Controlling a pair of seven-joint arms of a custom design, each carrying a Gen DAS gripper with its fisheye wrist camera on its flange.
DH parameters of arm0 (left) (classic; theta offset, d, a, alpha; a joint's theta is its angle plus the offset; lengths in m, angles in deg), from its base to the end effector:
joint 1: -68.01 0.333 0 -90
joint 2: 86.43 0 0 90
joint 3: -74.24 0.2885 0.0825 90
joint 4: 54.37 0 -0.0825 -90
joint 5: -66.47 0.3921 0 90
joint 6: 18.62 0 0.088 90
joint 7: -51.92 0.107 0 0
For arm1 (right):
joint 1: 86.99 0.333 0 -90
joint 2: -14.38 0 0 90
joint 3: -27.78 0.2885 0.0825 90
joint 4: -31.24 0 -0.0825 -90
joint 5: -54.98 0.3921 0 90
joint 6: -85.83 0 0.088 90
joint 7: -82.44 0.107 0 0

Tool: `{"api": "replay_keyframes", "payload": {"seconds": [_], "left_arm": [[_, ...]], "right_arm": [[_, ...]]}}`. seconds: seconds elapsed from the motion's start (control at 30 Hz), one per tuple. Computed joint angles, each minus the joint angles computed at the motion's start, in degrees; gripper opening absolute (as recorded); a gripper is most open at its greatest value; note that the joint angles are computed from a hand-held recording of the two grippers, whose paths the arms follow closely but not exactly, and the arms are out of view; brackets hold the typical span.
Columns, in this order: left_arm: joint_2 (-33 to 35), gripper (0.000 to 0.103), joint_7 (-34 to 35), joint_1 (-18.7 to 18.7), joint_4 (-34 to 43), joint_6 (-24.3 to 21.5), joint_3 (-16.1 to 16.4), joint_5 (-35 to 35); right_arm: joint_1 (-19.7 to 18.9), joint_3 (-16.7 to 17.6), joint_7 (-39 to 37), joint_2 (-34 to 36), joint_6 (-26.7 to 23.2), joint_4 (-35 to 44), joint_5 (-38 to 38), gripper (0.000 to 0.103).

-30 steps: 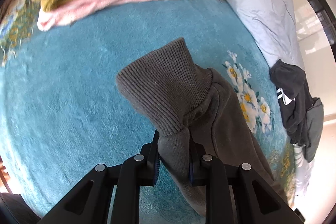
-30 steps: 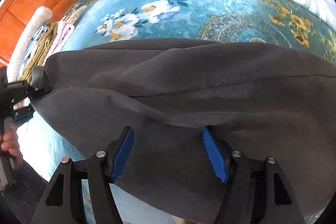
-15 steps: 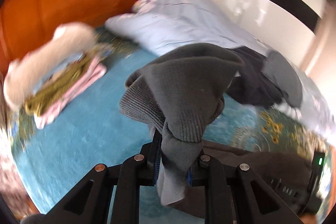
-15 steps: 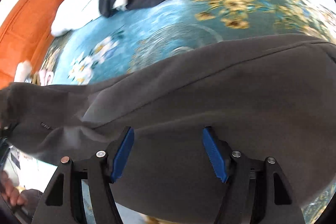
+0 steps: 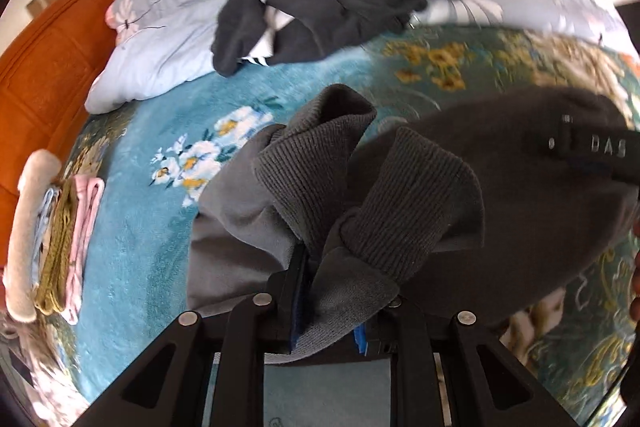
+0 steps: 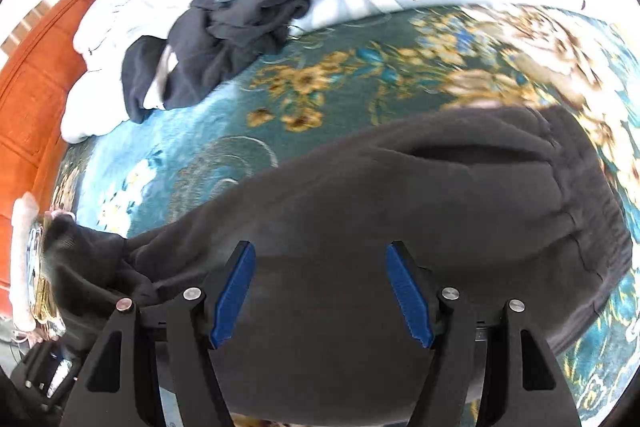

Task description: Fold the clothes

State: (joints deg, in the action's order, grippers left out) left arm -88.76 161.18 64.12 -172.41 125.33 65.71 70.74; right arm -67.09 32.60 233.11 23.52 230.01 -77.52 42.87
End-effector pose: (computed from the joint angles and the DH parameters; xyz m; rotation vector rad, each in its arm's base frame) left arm 0.5739 -0.1278 0.4759 -1.2579 2.3951 -0.3851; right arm 0.5801 0.2668 0.4374 -1.3805 2.2982 -0.2272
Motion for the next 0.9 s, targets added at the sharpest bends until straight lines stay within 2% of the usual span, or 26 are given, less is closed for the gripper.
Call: {"api": "replay_keyframes", "payload": {"seconds": [0.1,0.33,0.4,0.43,0.47,0.5,0.53,0.57,0.67,0.73,0.8,0.9], "left_arm": [[-0.66,0.023,-0.63,-0.07,-1.56,-0.33,-0.21,1.94],[-1.01,0.027,-9.8,-0.64,-1.47,-0.69,-1.45,10.91],[-1.41,0.034,-11.8,-0.74,-1.72,-0.47,-1.63,13.09],[-1.52,0.046,-13.17,-0.75,-1.83,-0.46,-1.8,14.76],[-1.63,0.066,-14.59,-0.76,-1.93,-0.49,-1.97,16.46],[-1.86,0.075,-15.18,-0.86,-2.28,-0.11,-2.0,16.78],[-2.14,0.08,-15.28,-1.0,-2.72,0.33,-2.01,16.57],[-2.31,0.08,-14.93,-1.16,-2.97,0.47,-2.06,16.22],[-3.71,0.08,-8.93,-1.95,-4.34,1.47,-1.56,10.17],[-5.69,0.08,-2.61,-2.47,-5.83,2.21,-0.37,2.38],[-6.86,0.08,5.44,-2.87,-5.58,-0.26,1.79,-8.41],[-6.94,0.08,13.11,-1.84,-3.33,-5.72,4.59,-21.62]], "right_arm": [[-0.25,0.13,-0.38,-0.52,-0.41,-0.97,1.25,0.069],[-0.3,0.26,-2.1,-0.37,0.87,-1.15,2.02,0.069],[-0.23,0.07,-2.02,-0.77,0.75,-1.26,1.23,0.069],[-0.15,-0.07,-1.46,-1.09,0.51,-1.41,0.52,0.069],[-0.13,-0.2,-0.83,-1.44,0.33,-1.63,-0.01,0.069],[-0.16,-0.26,-0.37,-1.67,0.18,-1.76,-0.32,0.069],[-0.21,-0.29,0.01,-1.84,0.04,-1.83,-0.54,0.069],[-0.26,-0.32,0.38,-2.01,-0.11,-1.9,-0.75,0.069],[-0.48,-0.14,0.0,-2.07,-0.25,-1.92,-0.37,0.069],[-0.57,0.0,-0.45,-2.16,0.16,-2.13,0.11,0.069],[-0.76,0.05,-1.07,-2.53,1.18,-2.74,0.77,0.069],[-1.02,0.04,-1.96,-2.88,2.4,-3.32,1.33,0.069]]}}
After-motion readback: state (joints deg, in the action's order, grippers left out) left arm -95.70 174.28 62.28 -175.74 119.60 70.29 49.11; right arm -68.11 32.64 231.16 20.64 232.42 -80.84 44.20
